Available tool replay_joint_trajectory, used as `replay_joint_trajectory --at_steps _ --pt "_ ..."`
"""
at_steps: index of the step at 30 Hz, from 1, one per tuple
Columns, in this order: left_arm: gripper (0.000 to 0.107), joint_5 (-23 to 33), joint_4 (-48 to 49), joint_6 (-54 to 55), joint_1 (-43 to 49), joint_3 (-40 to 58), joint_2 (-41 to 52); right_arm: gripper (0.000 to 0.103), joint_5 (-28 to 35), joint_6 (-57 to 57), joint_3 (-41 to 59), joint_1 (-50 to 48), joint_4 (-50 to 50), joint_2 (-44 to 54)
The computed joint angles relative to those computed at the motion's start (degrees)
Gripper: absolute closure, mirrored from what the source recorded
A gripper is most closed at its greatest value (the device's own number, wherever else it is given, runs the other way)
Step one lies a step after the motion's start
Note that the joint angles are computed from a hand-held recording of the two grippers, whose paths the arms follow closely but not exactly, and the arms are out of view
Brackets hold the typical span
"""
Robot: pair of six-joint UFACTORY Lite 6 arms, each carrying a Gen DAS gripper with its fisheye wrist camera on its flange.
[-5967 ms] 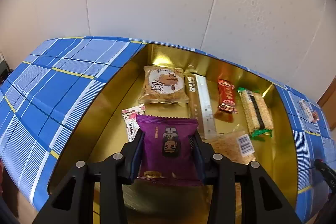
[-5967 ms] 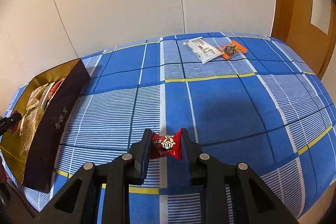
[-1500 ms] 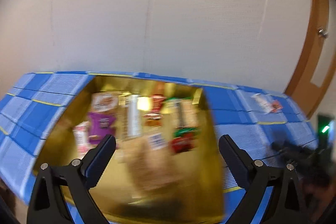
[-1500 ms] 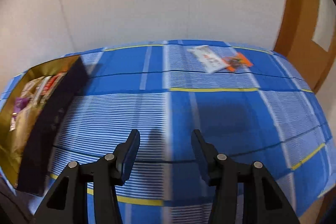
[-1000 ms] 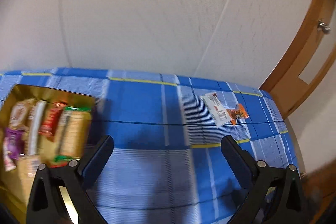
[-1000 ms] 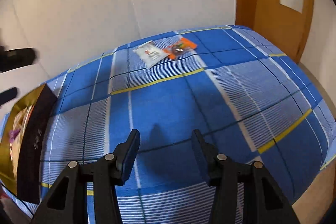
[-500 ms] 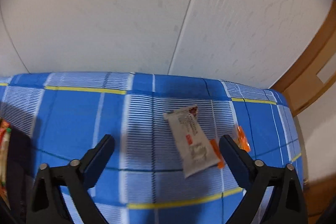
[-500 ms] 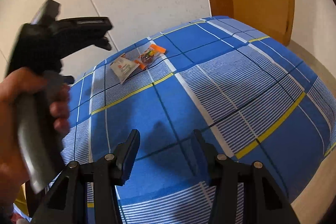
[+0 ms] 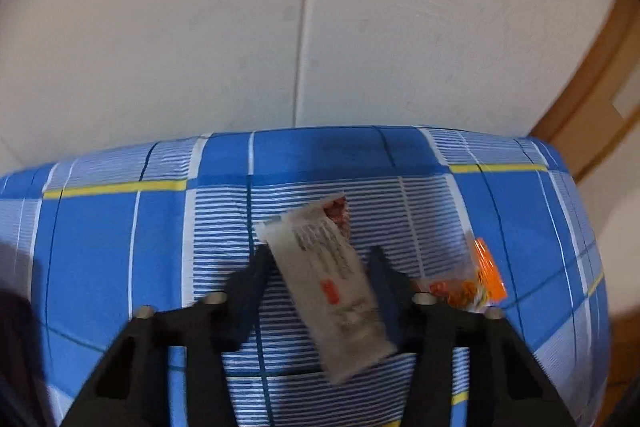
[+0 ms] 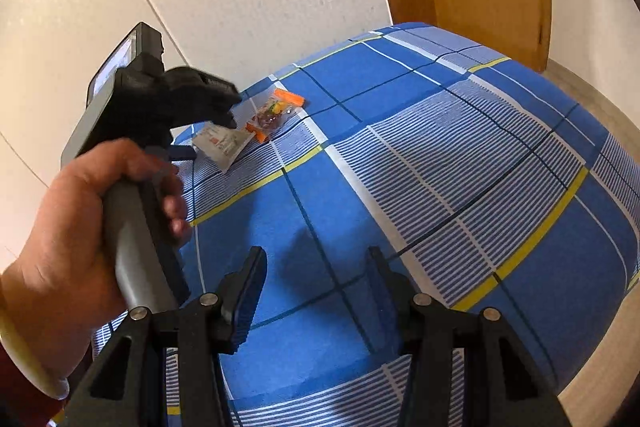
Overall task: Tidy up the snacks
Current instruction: 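Grasp the white bar with the left gripper while the right gripper approaches the orange candy packet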
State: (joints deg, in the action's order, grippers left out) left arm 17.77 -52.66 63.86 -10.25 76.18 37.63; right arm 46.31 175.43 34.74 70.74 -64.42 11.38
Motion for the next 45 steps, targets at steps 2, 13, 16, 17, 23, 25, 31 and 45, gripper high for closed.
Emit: replay_joint_trajectory --at_steps 2,13,16,17,23,25,31,45 --pt "0.062 0.5 -5.8 8.9 1.5 -2.2 -1.1 0.052 -0.2 0.9 -0.6 -0.1 0.1 -0.3" --pt "0.064 7.8 -47.1 67.9 19.0 -21.9 -10.5 0.052 1.0 3.0 -2.0 -0.6 1.5 -1.1" --pt "0.064 10.7 -42.1 62.6 23.0 -22.6 -10.9 0.052 2.6 1.9 -1.6 -1.8 0.5 -1.6" --pt "0.064 11.6 -40.2 60.7 24.1 -21.7 -10.2 0.052 3.6 0.9 -1.1 -2.4 0.5 -1.6" --pt "0.065 16.3 -31.2 56.7 30.6 -19.6 -9.0 0.051 2.5 4.1 -2.5 -11.3 -9.7 -4.1" --pt "0.066 17.0 -31.4 56.7 31.3 -20.7 -9.5 0.052 -0.4 1.8 -1.1 -17.1 -13.0 -3.2" --pt "0.066 17.2 -31.1 56.6 31.5 -20.4 -9.2 0.052 -10.9 -7.6 8.0 -32.9 -21.5 4.2" --pt "0.066 18.2 -29.9 55.2 32.0 -19.8 -8.7 0.071 -16.1 -13.5 16.1 -42.1 -25.9 13.5"
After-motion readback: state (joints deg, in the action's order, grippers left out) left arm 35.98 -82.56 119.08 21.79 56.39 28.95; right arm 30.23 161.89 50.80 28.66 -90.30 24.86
